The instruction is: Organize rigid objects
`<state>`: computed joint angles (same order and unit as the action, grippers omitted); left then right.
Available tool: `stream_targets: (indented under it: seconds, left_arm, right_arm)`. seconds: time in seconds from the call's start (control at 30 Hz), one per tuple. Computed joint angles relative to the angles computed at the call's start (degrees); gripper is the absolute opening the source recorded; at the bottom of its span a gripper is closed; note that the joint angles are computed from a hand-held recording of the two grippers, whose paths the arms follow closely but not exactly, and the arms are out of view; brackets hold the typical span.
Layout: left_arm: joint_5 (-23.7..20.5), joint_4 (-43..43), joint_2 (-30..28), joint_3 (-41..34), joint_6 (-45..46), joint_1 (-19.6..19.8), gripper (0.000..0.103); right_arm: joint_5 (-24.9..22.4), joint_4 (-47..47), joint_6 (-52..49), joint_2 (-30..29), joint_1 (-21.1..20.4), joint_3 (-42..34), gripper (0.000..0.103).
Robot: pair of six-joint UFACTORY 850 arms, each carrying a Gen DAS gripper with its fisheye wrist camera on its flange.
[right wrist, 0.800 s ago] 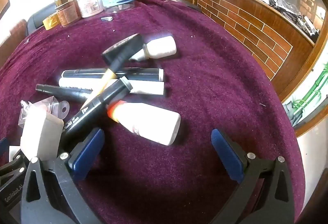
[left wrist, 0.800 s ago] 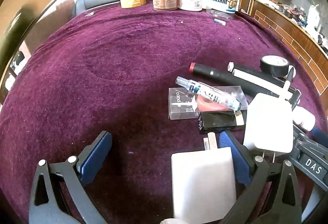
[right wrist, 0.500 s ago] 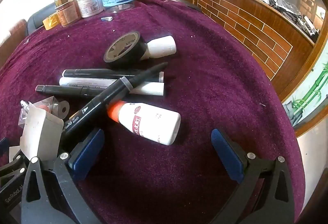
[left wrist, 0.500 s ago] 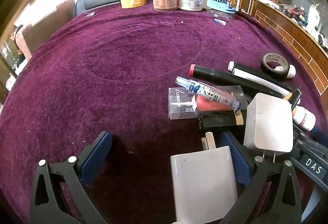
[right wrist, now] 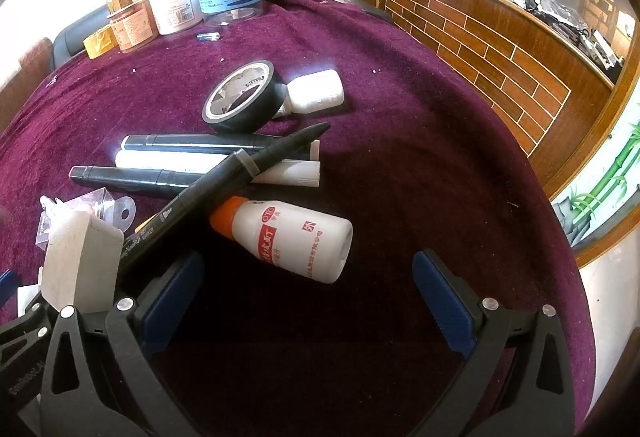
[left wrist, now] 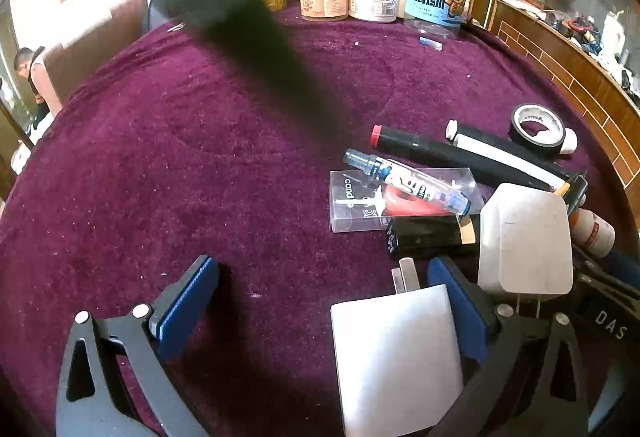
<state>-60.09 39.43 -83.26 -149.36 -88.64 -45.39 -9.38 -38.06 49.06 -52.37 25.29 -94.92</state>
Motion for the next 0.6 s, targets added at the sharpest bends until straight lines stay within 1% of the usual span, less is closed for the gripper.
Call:
stream_targets:
  seconds: [0.27,0.33,0.37,0.4,0.6]
  left_arm:
    - [-0.6,0.0,-0.7,-1.3,0.1,-0.2,0.102]
    - [-0.3,0.1,-0.4,-0.7,-0.1,-0.2,0.102]
    - [0.4,0.6,1.0,1.8,-1.1,-0.3,0.102]
    - [0.8,0.7,1.4,2.7,-1.4,-0.3,0.102]
    - [1.0,0.7,1.8,3.2,-1.5,-0.3,0.102]
  right_arm:
    - [0.0,0.3,-0.3,0.0,0.0,0.0,0.103]
    - [0.0,0.3,-0.3,0.0,0.0,0.0,0.103]
    - [0.0,0.3,-0.3,0.0,0.0,0.0,0.103]
    - [0.0,0.4,-0.4,0.1,-0.1,0.0,0.103]
    - [0.0,1.5,-1.4,-0.2,-0.1,-0.4,0.103]
